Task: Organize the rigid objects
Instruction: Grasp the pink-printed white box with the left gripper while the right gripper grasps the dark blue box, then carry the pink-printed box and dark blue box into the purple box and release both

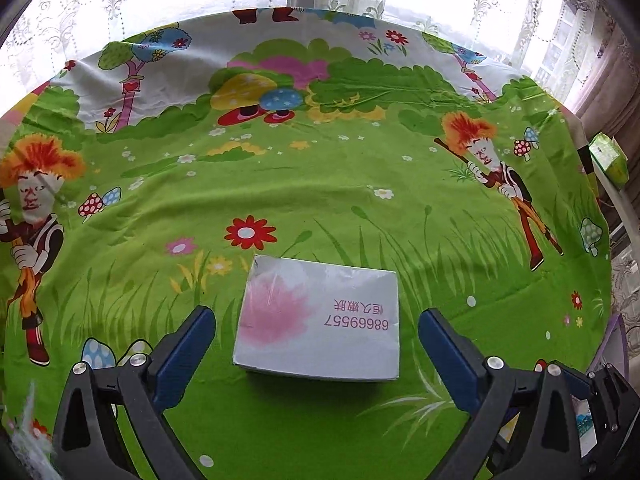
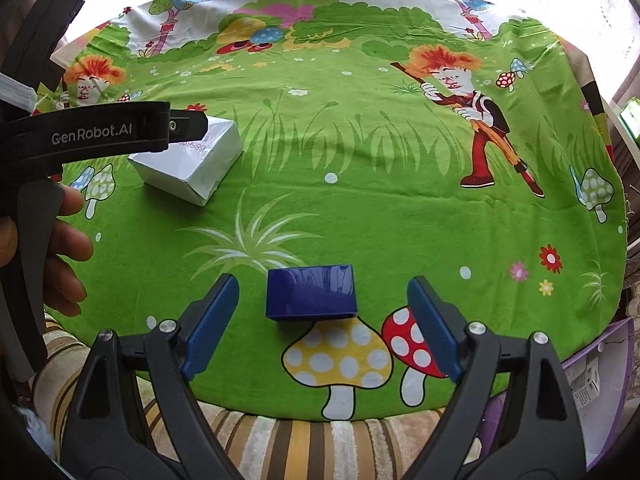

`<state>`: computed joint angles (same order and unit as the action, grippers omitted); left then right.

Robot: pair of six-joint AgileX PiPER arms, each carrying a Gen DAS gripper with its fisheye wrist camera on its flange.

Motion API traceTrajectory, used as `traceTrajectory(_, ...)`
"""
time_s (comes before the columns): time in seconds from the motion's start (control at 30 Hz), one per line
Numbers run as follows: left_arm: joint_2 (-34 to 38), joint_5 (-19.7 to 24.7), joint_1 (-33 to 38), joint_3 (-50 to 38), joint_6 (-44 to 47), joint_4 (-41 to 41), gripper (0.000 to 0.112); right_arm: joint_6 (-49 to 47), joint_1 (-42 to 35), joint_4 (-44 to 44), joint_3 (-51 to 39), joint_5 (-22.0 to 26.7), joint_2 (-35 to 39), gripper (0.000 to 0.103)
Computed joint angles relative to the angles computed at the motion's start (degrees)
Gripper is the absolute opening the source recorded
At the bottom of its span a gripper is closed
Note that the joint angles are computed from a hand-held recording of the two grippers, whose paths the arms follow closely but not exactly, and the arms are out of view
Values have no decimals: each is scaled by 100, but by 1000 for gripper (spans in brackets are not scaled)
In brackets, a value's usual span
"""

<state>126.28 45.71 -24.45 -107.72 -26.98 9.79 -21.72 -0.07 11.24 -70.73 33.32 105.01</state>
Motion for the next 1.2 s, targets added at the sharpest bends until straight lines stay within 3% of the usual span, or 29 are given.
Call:
traceTrajectory(0.2, 228, 161, 12, -122, 275, -120, 103, 111, 50, -128, -110, 80, 207, 85)
traceTrajectory(0.43, 418, 186, -1, -165, 422, -198, 102, 242, 116, -281, -211, 146, 383, 68)
traceTrajectory(0.53, 442, 184, 16, -151, 462, -284, 94, 260, 147, -312, -172, 102, 350, 63)
traceTrajectory(0.67, 336, -49, 15, 62, 432, -294, 92, 216, 168, -285, -168, 72, 339, 54)
traceTrajectory(1.2, -1044, -860, -156, 1763, -257, -10, 92, 155, 116, -206, 458, -419, -315, 54)
